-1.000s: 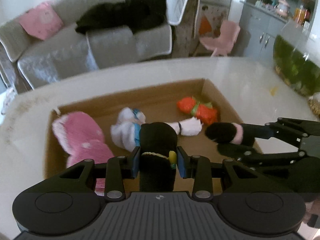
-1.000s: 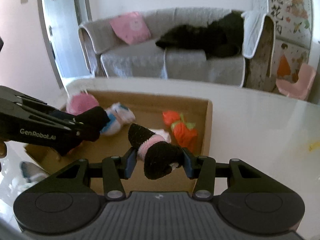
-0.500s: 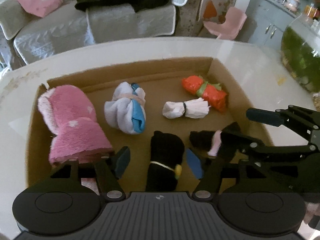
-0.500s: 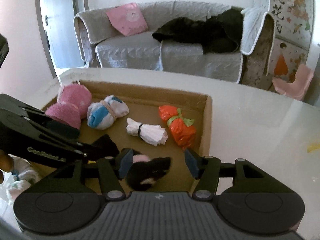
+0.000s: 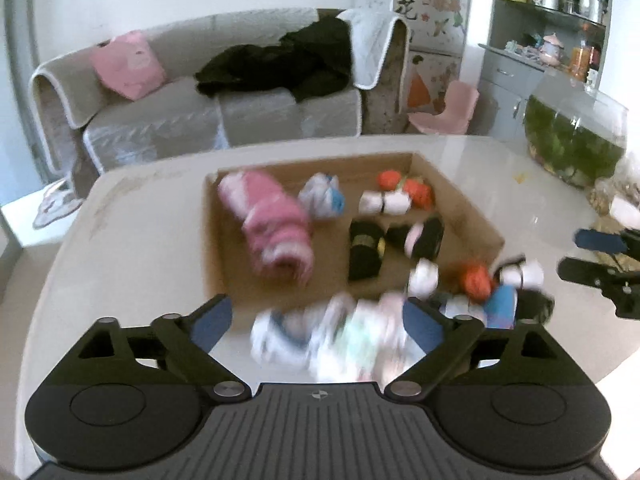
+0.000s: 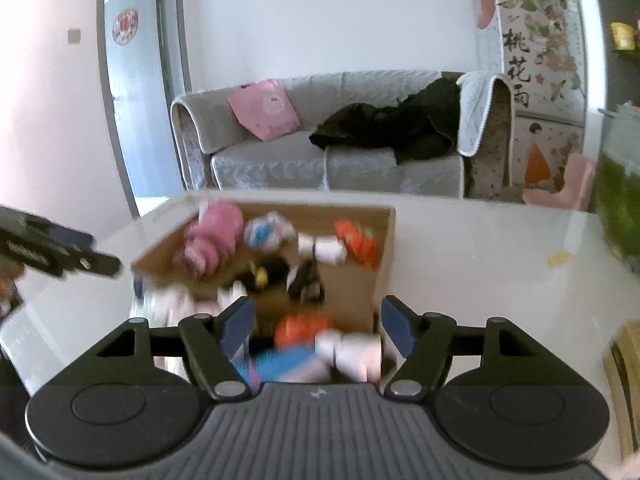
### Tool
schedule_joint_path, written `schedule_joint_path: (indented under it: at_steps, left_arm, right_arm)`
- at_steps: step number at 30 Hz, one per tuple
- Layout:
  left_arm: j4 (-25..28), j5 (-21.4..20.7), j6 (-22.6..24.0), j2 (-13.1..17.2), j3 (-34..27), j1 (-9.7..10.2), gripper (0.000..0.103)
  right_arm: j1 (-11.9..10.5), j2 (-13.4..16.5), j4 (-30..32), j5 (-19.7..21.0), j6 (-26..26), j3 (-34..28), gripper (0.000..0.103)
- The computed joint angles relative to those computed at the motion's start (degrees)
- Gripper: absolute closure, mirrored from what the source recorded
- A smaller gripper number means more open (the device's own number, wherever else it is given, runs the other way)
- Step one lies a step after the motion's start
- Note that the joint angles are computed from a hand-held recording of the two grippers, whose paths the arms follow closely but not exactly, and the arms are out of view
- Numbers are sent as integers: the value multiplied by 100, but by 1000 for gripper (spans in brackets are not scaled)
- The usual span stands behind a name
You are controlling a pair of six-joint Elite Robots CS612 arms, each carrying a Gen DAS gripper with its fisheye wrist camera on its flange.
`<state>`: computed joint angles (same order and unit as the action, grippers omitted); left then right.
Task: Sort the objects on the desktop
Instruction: 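Withdraw both open grippers from the box back toward the heap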
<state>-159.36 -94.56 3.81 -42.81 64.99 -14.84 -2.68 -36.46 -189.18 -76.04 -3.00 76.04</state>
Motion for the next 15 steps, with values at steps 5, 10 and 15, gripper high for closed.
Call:
schedule_joint_path:
  at_steps: [5, 10, 15]
  left_arm:
    - [-282, 179, 12, -222, 671, -34, 5]
    - [-380, 159, -44, -335, 1066, -79, 4]
    - [-533, 315, -150, -339, 1203, -134, 3]
  right_arm:
    - [63, 7, 25, -172, 34, 227, 36]
    - [112, 65, -49, -416, -101, 259, 33]
    - [116, 84, -294, -693, -38, 395, 30]
